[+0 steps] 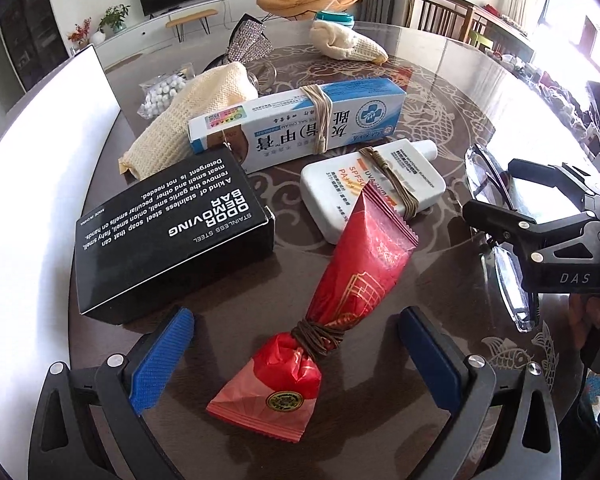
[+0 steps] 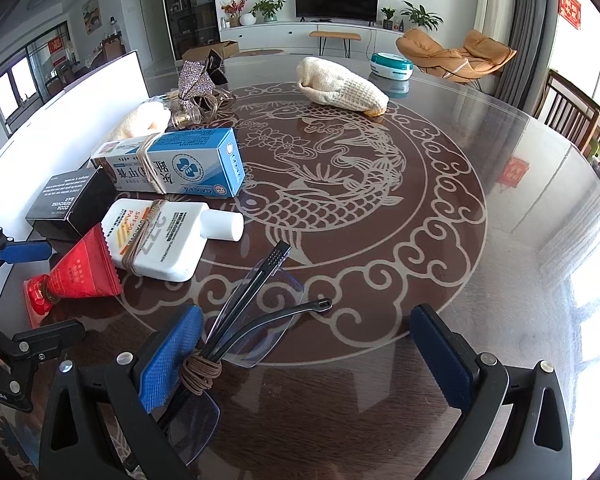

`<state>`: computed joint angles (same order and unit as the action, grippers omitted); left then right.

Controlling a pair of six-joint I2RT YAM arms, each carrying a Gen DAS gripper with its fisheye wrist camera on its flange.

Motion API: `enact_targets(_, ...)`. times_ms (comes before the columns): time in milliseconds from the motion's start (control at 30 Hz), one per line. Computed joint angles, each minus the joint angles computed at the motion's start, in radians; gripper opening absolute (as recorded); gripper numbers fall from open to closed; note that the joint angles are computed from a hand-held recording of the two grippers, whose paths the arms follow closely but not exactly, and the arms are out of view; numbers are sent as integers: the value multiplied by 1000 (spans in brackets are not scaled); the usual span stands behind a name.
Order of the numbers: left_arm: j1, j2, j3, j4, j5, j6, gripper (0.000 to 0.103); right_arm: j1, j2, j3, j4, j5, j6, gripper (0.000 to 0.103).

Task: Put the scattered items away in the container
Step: 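Close the left gripper around the red tied packet's middle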

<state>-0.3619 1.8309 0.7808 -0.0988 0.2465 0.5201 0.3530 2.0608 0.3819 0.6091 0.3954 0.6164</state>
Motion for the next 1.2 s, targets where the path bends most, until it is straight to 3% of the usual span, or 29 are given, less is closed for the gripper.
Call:
enact_targets(667, -56, 5, 8, 9, -30, 18, 103, -11, -5, -26, 48, -16, 7, 103)
enact_targets(967, -30, -85, -75, 15, 34, 32, 36, -13, -3, -28, 55, -19, 6, 103)
enact_targets(1033, -20, -105, -103, 30, 36, 24, 26, -14, -4, -28, 55, -19, 6, 103)
enact_targets(1200, 39, -142, -159, 53, 65, -8, 23, -14, -4, -29, 54, -19, 6, 103)
